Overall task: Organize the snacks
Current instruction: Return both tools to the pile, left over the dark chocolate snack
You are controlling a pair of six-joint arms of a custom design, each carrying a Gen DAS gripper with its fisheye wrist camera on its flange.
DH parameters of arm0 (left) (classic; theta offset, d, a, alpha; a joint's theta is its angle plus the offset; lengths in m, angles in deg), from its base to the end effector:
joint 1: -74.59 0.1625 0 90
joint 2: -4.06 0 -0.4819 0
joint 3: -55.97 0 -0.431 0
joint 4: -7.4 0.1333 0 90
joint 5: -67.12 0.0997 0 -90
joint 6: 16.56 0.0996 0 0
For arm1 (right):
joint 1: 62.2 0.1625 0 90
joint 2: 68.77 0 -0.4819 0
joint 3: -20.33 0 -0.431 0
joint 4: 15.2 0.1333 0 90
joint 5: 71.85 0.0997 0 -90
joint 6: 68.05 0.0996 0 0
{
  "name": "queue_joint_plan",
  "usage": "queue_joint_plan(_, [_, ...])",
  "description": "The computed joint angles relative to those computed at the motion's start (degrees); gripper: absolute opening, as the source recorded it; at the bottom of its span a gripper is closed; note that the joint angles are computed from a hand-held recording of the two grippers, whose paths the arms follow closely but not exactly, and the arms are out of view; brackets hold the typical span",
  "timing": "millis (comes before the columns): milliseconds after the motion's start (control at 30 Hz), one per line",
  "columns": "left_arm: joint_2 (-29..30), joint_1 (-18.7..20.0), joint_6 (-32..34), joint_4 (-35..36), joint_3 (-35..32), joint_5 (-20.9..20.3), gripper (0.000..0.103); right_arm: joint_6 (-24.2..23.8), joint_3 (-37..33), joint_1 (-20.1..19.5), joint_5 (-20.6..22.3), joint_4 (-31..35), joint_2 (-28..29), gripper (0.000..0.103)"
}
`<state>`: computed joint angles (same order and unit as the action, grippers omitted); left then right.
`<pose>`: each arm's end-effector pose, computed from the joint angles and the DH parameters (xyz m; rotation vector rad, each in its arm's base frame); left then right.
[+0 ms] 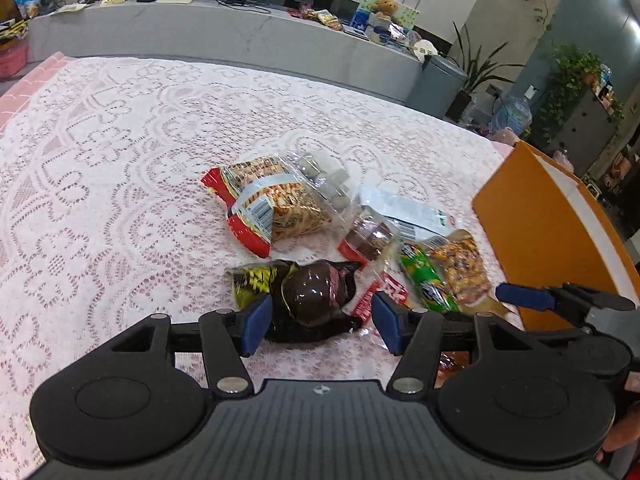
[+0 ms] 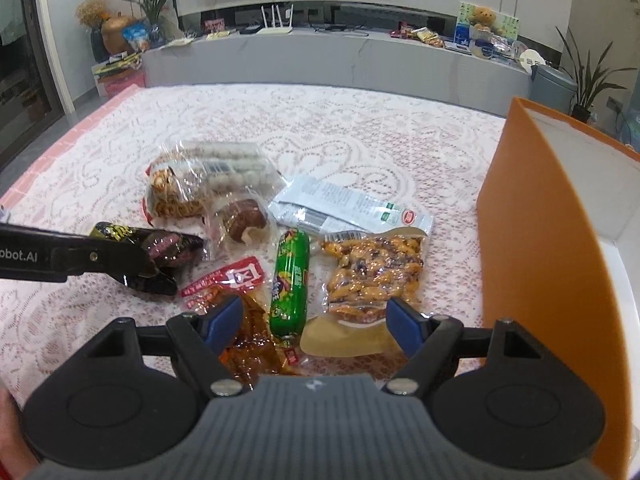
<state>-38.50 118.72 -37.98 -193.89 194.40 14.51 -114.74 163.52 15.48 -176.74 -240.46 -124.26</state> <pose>-0.1723 -0.4371 0.0099 0.4396 2.5982 -0.7902 0.0138 -0.4417 0.1376 0.5791 -2.3419 0.7686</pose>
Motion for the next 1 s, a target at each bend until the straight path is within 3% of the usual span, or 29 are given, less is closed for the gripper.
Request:
queue_joint_plan(133, [1.08, 0.26, -0.05, -1.56, -0.38, 0.80, 0.068, -0.76, -0.46, 0.08, 0.33, 0.23, 0.66, 0.073])
queue_joint_plan(200, [2.06, -0.09, 1.32, -1.30, -0.85, 2.64, 0.070, -2.07, -0.81, 0.57, -0.07, -0.55, 1.51, 0.057])
queue_joint_plan(400, [5.10, -1.80, 2.85, 3.03, -2.51, 7.72, 0.077, -4.39, -1.89, 1.29, -0.92, 0.08, 3.06, 0.037])
queue_joint_plan(600, [7.57, -2.73, 7.25, 2.72, -3.44, 10.60, 0.080, -4.81, -2.78, 1.08, -0.85, -0.09, 4.10, 0.034])
queue_joint_plan(767, [7.81, -1.67, 6.14, 1.74, -3.92, 9.59, 0.080, -6.51, -2.89, 1.27, -1.07, -2.40, 5.47, 0.034])
queue_joint_plan(933, [8.94, -2.28, 6.92, 1.85, -4.27, 12.02, 0.080, -7.92, -2.78, 1.32, -0.97, -4.06, 6.28, 0.034])
queue_joint_plan(1000, [9.37, -2.64, 7.36, 1.84, -4.43, 12.96, 0.073, -8.50, -2.82, 1.64, -1.83, -3.87, 6.33, 0.022])
